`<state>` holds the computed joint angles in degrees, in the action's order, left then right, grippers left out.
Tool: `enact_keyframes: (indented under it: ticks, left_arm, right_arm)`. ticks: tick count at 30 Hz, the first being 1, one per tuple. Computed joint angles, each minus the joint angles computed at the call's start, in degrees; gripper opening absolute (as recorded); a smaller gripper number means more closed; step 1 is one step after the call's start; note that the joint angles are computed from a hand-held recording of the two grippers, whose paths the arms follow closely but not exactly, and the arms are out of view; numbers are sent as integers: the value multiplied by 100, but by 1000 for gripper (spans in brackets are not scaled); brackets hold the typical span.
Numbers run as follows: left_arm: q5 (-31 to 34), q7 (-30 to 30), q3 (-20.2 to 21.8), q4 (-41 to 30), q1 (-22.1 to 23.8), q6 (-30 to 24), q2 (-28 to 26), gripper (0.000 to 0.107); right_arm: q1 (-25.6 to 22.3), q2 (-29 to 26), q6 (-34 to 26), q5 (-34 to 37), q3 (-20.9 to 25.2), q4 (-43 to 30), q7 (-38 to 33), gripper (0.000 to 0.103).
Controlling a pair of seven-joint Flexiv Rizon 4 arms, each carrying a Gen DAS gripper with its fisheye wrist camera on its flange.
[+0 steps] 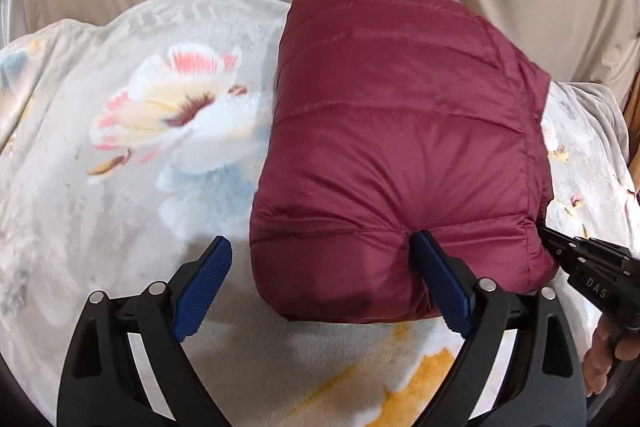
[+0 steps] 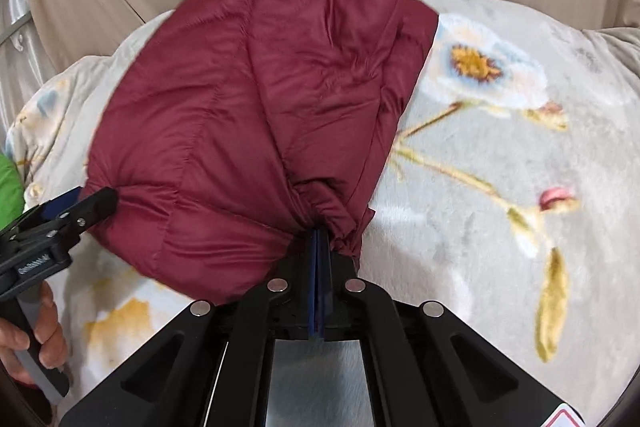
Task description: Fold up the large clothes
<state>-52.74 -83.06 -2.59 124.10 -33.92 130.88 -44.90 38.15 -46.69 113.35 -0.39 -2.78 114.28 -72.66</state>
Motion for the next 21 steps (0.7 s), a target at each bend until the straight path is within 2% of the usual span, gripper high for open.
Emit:
enact_keyframes:
  ticks: [1,5,8,11,13,16,21]
  left_arm:
    - [-47,1,16,-35,-37,41,-54,91]
    - [-669,271,32,-193,-357,343,-227,91]
    - [-1309,707,-120,-230,-560,604,-190,90]
    - [-1746,1009,-355,-199,-686,927,-143,93]
    - [-1912,1068,-540,-164,-728,1150,-153,94]
    - [-2246,1262,-821,-210,-771,1473,-216,94]
    - [-2566,1250,-1271,-167,-794,1884,-308,94]
  right_arm:
    - [2,-82,72,-123,-64,-46,110,0]
    - [657,-173,277,518,-535,4,-173,0]
    - [561,-117,509,730,-338,65,-97,0]
    - [595,176,690,980,-242,392,-89,9]
    - [958,358,677,1336,-507,625,-210,20]
    - [1574,489,706,1929,-913,896,-389,29]
    - [1949,489,1162,2568,-870,1353,-580,43]
